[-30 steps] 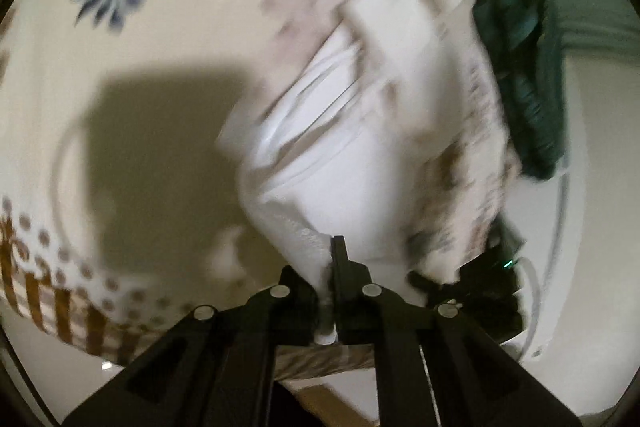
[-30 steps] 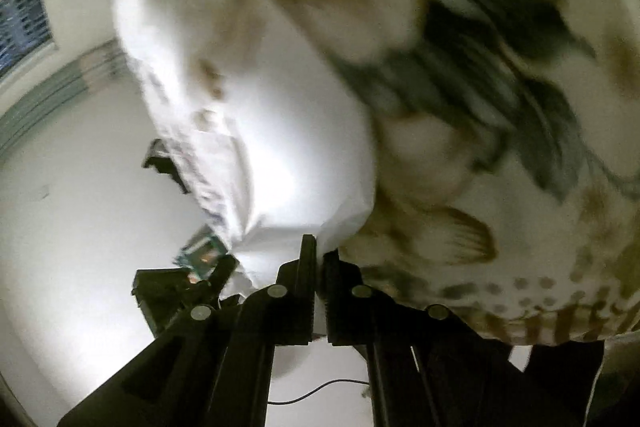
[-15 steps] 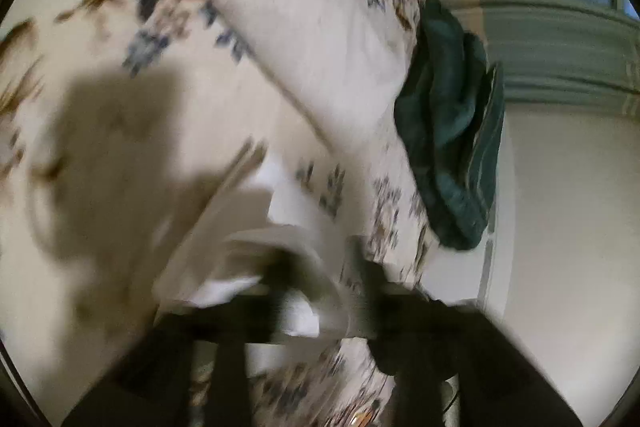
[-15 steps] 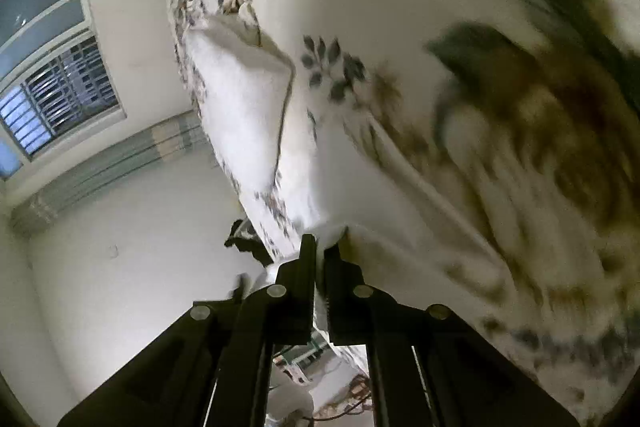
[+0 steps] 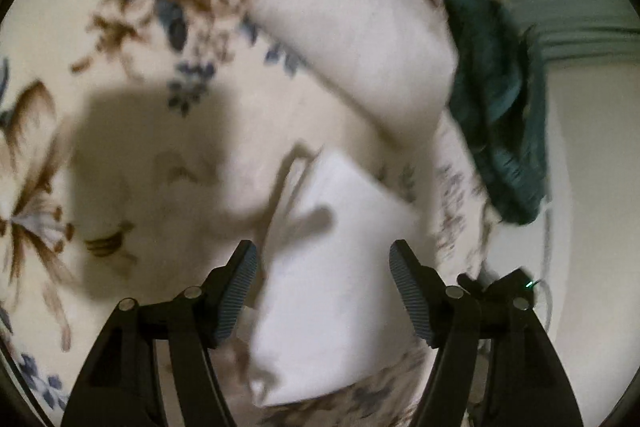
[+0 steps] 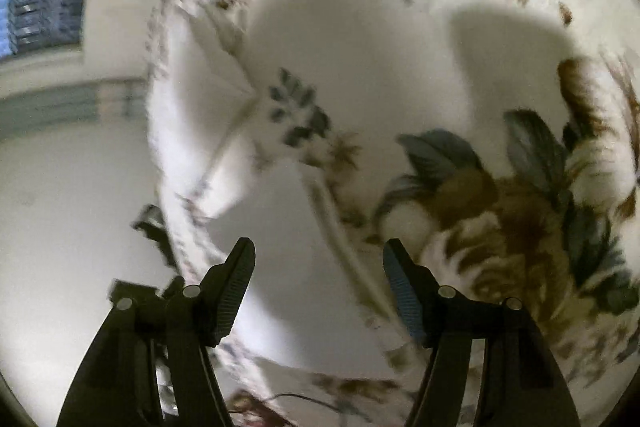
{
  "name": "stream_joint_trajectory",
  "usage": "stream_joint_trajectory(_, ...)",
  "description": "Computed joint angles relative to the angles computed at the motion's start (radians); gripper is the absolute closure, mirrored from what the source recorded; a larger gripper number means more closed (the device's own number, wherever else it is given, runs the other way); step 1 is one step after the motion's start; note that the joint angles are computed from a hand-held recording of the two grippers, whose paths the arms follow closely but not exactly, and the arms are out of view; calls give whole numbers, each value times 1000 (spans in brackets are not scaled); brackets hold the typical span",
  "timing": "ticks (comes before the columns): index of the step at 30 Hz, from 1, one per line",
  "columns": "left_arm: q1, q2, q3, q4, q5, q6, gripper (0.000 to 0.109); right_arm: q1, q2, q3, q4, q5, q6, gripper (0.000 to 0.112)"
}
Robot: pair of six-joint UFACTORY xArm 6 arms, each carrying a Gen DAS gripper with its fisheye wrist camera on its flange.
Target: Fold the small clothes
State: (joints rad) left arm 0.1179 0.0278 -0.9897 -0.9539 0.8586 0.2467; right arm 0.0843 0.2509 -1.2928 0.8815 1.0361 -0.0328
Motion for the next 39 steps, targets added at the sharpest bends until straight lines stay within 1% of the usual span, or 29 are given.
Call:
stream_joint_trajectory(3, -17, 93, -64, -5, 12, -6, 42, 17, 69, -44, 13, 0, -9, 45)
stream_joint_trajectory(4, -22, 111, -78, -26, 4, 5, 44, 21, 82, -50, 29, -10, -20, 49)
stream_joint_trajectory(5, -31, 122, -87, -61, -28, 32, 44, 28, 86, -48, 56, -33, -40, 71)
stream_joint_trajectory(6, -44, 126, -95, -73, -70, 46, 56, 35, 89, -52, 71, -55, -55, 101)
stream_joint_trajectory(7, -52, 130, -105, -78, -91, 58, 103, 42, 92, -63, 60, -73, -50, 104)
stream_joint_trajectory(8, -58, 140, -123, -49, -100, 35, 105, 49, 86, -62, 54, -96, -46, 105)
stream_joint_trajectory(9, -60, 141, -127, -62, -112, 39, 105, 63, 82, -66, 46, -144, -39, 109)
stream_joint_trajectory(10, -58, 138, -125, -86, -122, 56, 105, 68, 83, -75, 50, -161, -37, 109)
stream_joint_trajectory(12, -52, 142, -131, -104, -115, 65, 105, 69, 85, -90, 51, -183, -33, 109)
stream_joint_trajectory(14, -44, 157, -137, -72, -115, 47, 105, 73, 105, -114, 29, -187, -22, 109)
stream_joint_trajectory(15, -42, 168, -141, -60, -117, 33, 105, 78, 123, -134, -10, -192, 0, 109)
stream_joint_trajectory(17, -21, 198, -152, -69, -95, 19, 105, 76, 139, -147, -37, -183, 18, 109)
stream_joint_trajectory(20, -15, 220, -165, -71, -73, 24, 105, 86, 203, -203, -90, -161, 51, 109)
stream_joint_trajectory(22, -7, 215, -164, -86, -50, 39, 103, 87, 236, -237, -123, -135, 73, 109)
stream_joint_trajectory(23, 4, 215, -169, -95, -22, 44, 103, 81, 251, -256, -116, -103, 78, 109)
stream_joint_trajectory(24, 13, 212, -171, -99, -1, 43, 100, 72, 258, -269, -108, -74, 85, 108)
stream_joint_trajectory(25, 24, 204, -171, -108, 21, 46, 87, 64, 265, -280, -99, -49, 93, 107)
stream_joint_trajectory(26, 39, 190, -164, -121, 43, 56, 74, 52, 267, -286, -76, -18, 85, 102)
stream_joint_trajectory(27, 55, 167, -146, -146, 57, 81, 45, 42, 264, -283, -49, 1, 68, 84)
stream_joint_trajectory(28, 68, 143, -123, -172, 65, 103, 38, 32, 256, -276, -32, 21, 51, 69)
stream_joint_trajectory(29, 88, 111, -90, -214, 81, 129, 38, 19, 242, -261, -11, 50, 26, 40)
stream_joint_trajectory(30, 99, 94, -69, -241, 94, 142, 38, 12, 234, -248, 9, 64, 8, 28)
stream_joint_trajectory(32, 116, 59, -16, -284, 130, 166, 38, -8, 222, -215, 68, 127, -43, 27)
stream_joint_trajectory(33, 115, 49, 6, -286, 142, 171, 38, -16, 224, -199, 91, 168, -67, 27)
stream_joint_trajectory(35, 102, 50, 34, -267, 163, 160, 38, -22, 234, -174, 117, 220, -115, 27)
stream_joint_trajectory(37, 88, 69, 47, -288, 200, 170, 38, -24, 255, -156, 162, 265, -154, 27)
stream_joint_trajectory(39, 66, 81, 56, -320, 202, 190, 38, -20, 277, -135, 216, 283, -194, 27)
